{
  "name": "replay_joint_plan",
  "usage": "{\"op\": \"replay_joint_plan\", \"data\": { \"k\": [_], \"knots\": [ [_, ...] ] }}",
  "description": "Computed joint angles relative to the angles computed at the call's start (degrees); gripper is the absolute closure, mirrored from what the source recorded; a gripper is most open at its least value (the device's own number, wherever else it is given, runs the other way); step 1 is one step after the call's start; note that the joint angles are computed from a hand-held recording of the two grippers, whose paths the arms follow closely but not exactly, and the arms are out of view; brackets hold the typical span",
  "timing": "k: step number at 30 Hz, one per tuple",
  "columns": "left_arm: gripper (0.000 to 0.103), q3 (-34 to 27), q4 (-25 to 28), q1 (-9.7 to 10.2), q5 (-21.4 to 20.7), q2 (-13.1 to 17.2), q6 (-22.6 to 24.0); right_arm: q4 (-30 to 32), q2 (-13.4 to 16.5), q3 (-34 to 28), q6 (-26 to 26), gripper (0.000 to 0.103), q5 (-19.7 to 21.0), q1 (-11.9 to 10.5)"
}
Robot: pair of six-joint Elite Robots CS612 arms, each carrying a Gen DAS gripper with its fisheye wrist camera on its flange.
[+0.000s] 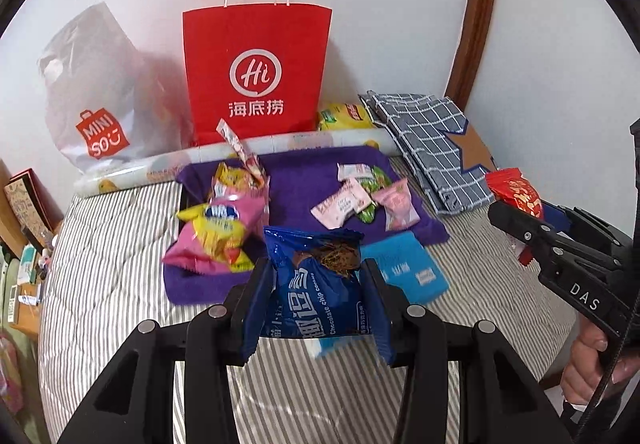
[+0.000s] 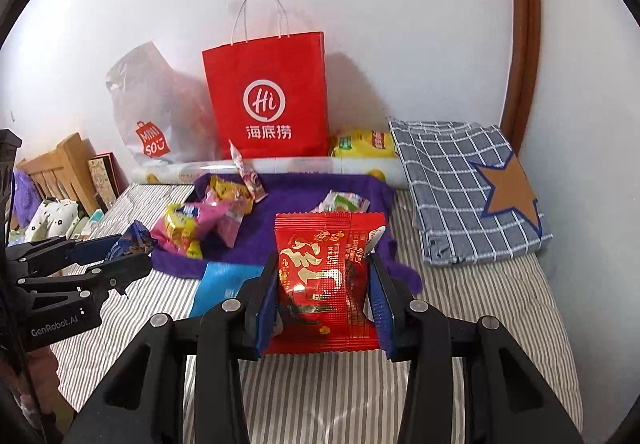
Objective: Organize snacks
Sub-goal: 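Carry the blue chip bag and red candy pack over the purple towel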
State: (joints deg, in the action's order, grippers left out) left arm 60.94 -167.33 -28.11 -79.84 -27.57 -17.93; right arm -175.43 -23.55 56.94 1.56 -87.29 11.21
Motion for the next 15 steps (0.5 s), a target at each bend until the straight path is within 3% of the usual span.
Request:
{"op": "replay_joint_plan", "data": {
  "k": [15],
  "knots": [
    [0.06,-11.58,8.2,2.78,-0.57,4.98,-2.13,9.67,8.44,-18.85,-0.73,0.062,1.14,-1.15]
  ]
}}
